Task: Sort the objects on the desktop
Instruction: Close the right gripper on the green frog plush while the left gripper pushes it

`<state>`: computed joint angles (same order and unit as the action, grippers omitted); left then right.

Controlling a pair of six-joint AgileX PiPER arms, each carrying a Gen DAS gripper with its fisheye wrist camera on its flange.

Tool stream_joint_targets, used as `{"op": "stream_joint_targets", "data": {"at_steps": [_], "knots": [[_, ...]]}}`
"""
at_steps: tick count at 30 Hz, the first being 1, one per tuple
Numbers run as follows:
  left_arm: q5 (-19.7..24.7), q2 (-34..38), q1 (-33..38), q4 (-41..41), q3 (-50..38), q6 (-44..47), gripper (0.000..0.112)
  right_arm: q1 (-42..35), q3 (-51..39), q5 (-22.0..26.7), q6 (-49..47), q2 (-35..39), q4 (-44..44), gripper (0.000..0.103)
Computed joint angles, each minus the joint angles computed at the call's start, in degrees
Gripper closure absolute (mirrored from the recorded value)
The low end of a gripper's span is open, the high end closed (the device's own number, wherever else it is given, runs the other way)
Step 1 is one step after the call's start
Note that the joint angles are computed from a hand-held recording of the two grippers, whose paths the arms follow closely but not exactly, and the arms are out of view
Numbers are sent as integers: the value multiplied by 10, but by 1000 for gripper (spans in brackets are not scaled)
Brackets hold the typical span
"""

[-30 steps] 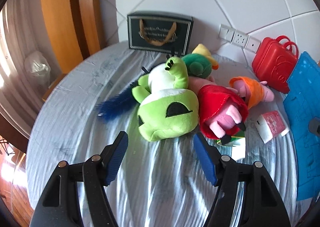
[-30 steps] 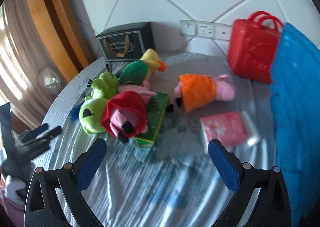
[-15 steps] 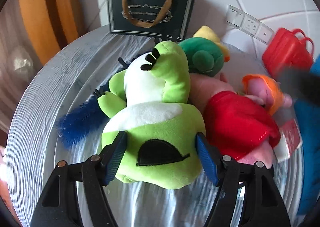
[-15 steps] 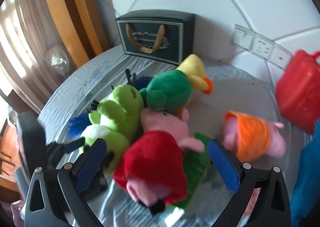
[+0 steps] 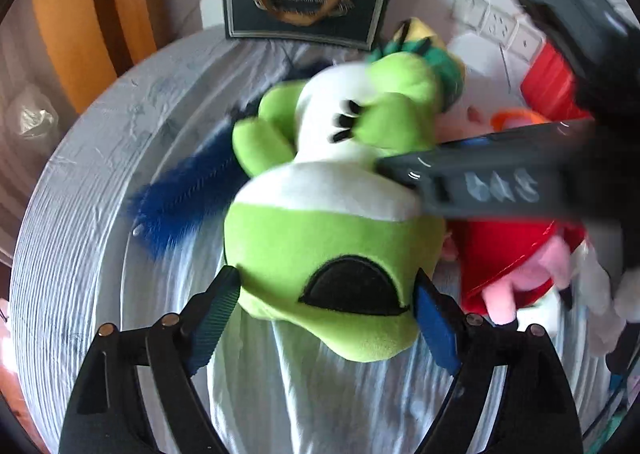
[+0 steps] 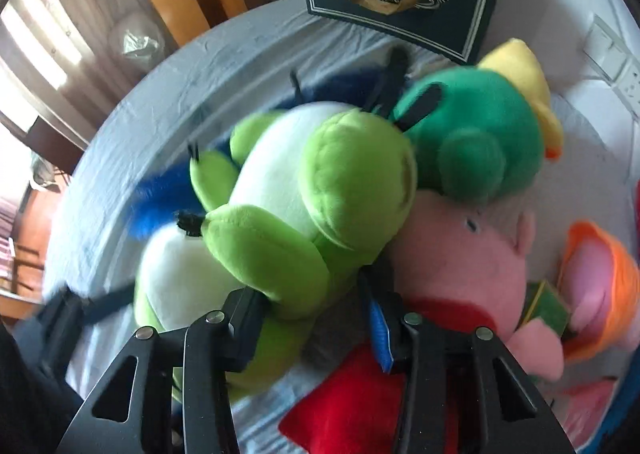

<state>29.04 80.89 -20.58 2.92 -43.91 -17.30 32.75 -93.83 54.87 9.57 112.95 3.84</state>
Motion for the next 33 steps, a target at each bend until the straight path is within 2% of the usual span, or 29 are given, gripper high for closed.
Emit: {"op": "stream_joint_targets", "data": {"at_steps": [2, 5, 6, 8, 10, 12, 15, 18, 21, 25, 28, 31, 33], "knots": [[6, -5, 0, 2, 13, 12, 28, -6, 54, -18, 5, -32, 32, 68], [19, -27, 1, 50, 34, -18, 28, 3, 144, -48, 28, -80, 62, 77], [25, -37, 6, 71, 40, -30, 28, 16, 164, -53, 45, -86, 53, 85], [40, -55, 22, 116, 43, -50, 28, 32, 224, -85, 55, -98, 84, 85], [57, -63, 37, 182, 41, -82, 28, 57, 277, -130, 87, -120, 86, 85], [63, -54, 65, 197, 29, -65, 28, 75, 311, -157, 113, -148, 86, 85], [88, -49, 54, 251, 26, -109, 28, 92, 350, -167, 170, -198, 57, 85], [103, -73, 68, 204, 31, -82, 32, 104, 376, -150, 202, -245, 28, 84], [129, -134, 44, 162, 49, -99, 32, 115, 405, -151, 230, -290, -2, 84], [195, -192, -51, 195, 67, -204, 32, 120, 434, -163, 235, -333, 0, 76], [234, -217, -111, 204, 67, -244, 32, 107, 451, -164, 237, -362, 0, 74], [264, -244, -132, 202, 50, -231, 32, 130, 449, -156, 292, -371, -18, 71], [248, -242, -100, 182, 28, -186, 32, 145, 435, -140, 345, -373, -61, 63]]}}
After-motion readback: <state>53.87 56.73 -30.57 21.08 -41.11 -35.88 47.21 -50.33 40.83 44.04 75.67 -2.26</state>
